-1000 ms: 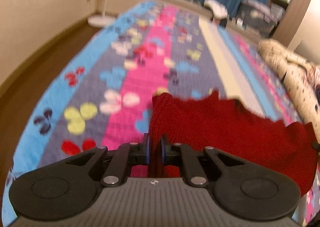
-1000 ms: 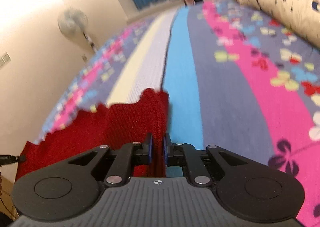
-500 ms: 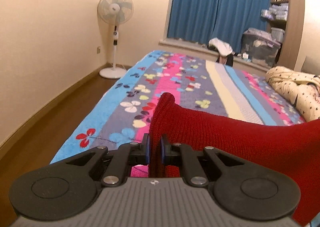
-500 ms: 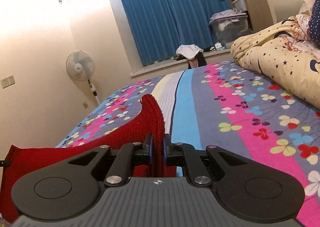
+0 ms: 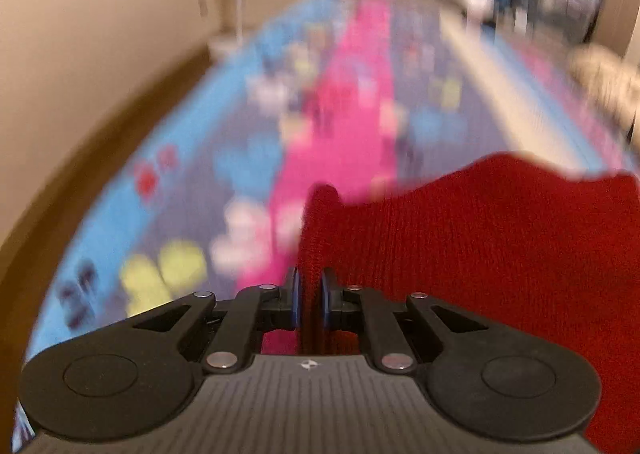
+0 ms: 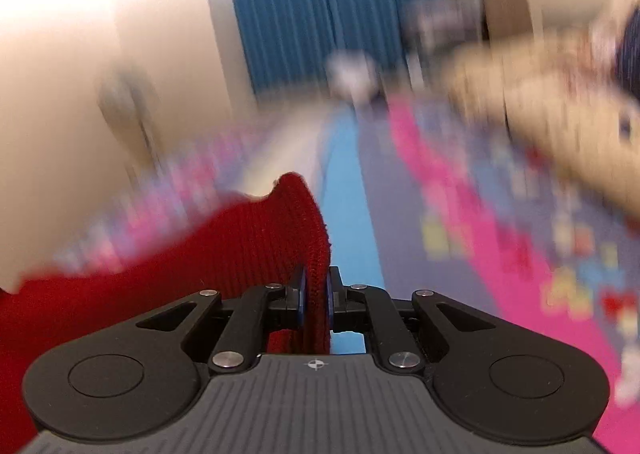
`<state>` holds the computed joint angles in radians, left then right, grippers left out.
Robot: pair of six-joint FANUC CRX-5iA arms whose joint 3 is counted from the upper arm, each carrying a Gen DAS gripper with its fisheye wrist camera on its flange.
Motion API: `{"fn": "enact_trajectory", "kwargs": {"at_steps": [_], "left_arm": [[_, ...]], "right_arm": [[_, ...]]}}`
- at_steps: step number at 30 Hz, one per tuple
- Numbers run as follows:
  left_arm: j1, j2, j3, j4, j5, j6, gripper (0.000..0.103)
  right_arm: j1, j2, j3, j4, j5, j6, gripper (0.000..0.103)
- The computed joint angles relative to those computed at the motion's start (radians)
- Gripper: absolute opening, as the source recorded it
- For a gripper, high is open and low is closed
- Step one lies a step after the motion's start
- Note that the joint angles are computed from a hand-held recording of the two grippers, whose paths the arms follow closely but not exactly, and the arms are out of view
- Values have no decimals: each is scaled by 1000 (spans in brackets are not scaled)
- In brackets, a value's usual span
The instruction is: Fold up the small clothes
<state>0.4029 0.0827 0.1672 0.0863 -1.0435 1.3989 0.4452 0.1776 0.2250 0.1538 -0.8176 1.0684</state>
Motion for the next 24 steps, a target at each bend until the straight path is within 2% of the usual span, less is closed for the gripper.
{"fn": "enact_trajectory", "kwargs": {"at_steps": [1, 2, 3, 6, 8, 9, 10, 12, 13, 15, 16, 17, 20, 21, 22, 24], "left_arm": [[-7, -6, -10, -12, 20, -7, 12], [-11, -17, -21, -17, 47, -5, 11], [-8, -21, -24, -10, 57, 7, 11], [13, -59, -69, 48, 138, 28, 11], [17, -89, -108, 77, 201, 11, 11], [7, -77, -88, 38, 179, 25, 11], [-3, -50, -49, -7, 110, 48, 12], [5, -1, 0, 12, -16, 50, 15], [2, 2, 6, 3, -28, 61, 17], [5, -16, -6, 1, 2, 80, 21], [11, -21, -6, 11, 3, 93, 32], [20, -23, -3, 24, -6, 105, 46], [66, -53, -31, 115, -19, 76, 63], [81, -70, -53, 168, -18, 44, 66], [97, -87, -79, 227, -18, -4, 72], [113, -110, -114, 296, -20, -104, 74]], "right_arm": [[-4, 44, 48, -31, -96, 34, 10], [-11, 62, 78, -58, -139, 35, 10], [-13, 60, 80, -58, -130, 20, 10], [-4, 14, 6, -2, -9, -48, 10], [0, -34, -70, 50, 121, -95, 10], [2, -39, -88, 84, 143, -101, 10], [8, -26, -79, 103, 112, -101, 10], [-3, 41, 33, 5, -73, -33, 10], [-15, 59, 66, -44, -127, -9, 11], [-16, 53, 60, -31, -102, -21, 12], [-12, 41, 42, -7, -82, -27, 15], [-9, 36, 37, 8, -81, -34, 23], [-20, 12, 16, 29, -78, -72, 38], [-30, -5, 7, 9, -75, -78, 39], [-47, -22, 10, -47, -76, -62, 39], [-94, -47, 31, -197, -98, 10, 39]]}}
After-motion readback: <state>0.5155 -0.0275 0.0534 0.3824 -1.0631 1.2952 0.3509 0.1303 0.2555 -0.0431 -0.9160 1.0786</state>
